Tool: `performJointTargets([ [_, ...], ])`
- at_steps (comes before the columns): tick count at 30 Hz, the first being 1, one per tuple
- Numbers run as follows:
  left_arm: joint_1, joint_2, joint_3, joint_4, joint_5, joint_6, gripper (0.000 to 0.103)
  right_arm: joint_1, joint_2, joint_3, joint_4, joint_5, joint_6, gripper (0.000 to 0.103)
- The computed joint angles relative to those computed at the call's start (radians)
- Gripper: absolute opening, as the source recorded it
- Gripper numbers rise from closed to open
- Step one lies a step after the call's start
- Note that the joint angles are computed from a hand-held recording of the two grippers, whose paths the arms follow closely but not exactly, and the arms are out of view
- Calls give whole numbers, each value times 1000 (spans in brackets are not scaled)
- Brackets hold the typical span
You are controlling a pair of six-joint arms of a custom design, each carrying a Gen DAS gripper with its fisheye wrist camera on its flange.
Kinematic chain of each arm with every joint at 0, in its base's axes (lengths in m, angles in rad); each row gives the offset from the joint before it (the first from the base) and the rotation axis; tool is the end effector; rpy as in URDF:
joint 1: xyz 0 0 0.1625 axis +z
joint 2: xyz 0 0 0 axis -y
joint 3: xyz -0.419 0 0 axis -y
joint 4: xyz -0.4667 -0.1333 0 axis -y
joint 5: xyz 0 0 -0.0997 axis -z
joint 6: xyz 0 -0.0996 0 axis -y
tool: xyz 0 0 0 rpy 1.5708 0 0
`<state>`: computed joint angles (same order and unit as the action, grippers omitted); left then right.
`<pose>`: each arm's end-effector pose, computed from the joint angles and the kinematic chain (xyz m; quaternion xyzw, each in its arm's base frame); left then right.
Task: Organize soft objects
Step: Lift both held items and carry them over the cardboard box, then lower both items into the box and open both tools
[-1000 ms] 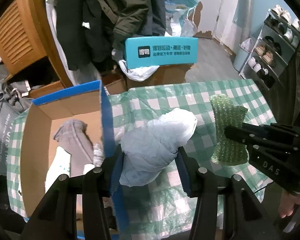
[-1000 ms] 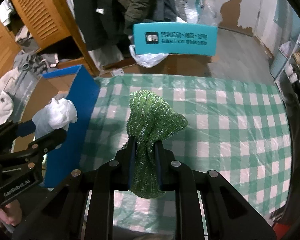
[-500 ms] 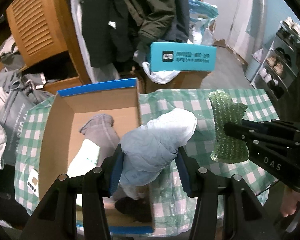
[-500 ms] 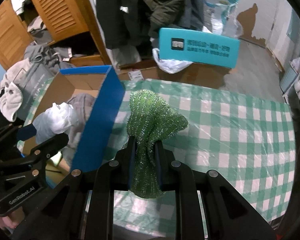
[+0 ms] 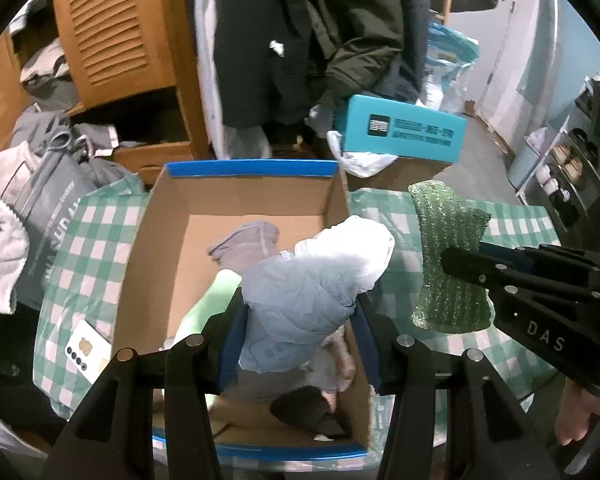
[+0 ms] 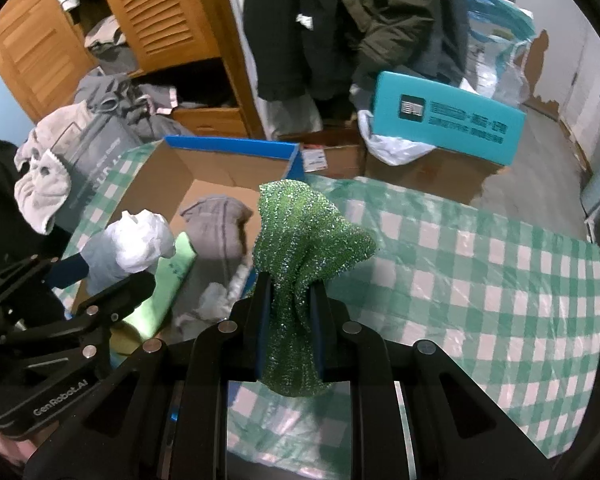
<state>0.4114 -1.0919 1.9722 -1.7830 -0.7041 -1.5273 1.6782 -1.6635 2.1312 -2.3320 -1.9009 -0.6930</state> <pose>-0.4009 -0.4032 0.0622 -0.0215 0.8681 -0.3194 0.3794 0.1541 -0.4868 0.3079 0.3581 -0.9081 0.0912 0.1973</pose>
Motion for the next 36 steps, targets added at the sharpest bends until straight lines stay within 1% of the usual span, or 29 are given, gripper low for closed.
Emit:
performJointTargets([
  [6, 3, -54, 44, 35, -10, -63, 51, 34, 27, 13, 1, -10, 7, 16],
  [9, 9, -80, 69, 34, -23, -83, 51, 47, 38, 19, 5, -14, 14, 16],
  [14, 19, -102, 86, 65, -40, -129, 51, 72, 60, 31, 10, -23, 20, 16],
  [19, 21, -124, 104, 51, -51, -145, 52, 87, 83, 35, 10, -32, 23, 16],
  [23, 23, -137, 110, 59, -65, -169, 52, 87, 97, 33, 16, -34, 17, 21],
  [24, 24, -142, 114, 56, -69, -174, 52, 85, 99, 33, 17, -33, 20, 24],
  [25, 24, -146, 117, 56, -71, -179, 54, 84, 100, 32, 18, -32, 23, 31],
  [26, 24, -149, 118, 60, -74, -187, 54, 84, 99, 33, 16, -30, 25, 34],
  [29, 20, -151, 113, 82, -77, -211, 55, 79, 94, 33, 14, -25, 22, 36],
  [30, 16, -151, 111, 87, -75, -216, 55, 78, 91, 32, 15, -23, 24, 39],
  [31, 14, -151, 110, 89, -73, -215, 58, 77, 90, 31, 13, -21, 27, 45],
  [32, 11, -150, 107, 95, -70, -217, 61, 76, 87, 30, 11, -18, 30, 48],
  [33, 8, -148, 102, 107, -67, -221, 65, 74, 83, 28, 9, -14, 33, 48],
  [35, 1, -143, 93, 126, -59, -229, 67, 71, 76, 22, 15, -9, 44, 50],
  [36, -2, -141, 88, 133, -56, -230, 68, 70, 74, 21, 17, -7, 48, 54],
])
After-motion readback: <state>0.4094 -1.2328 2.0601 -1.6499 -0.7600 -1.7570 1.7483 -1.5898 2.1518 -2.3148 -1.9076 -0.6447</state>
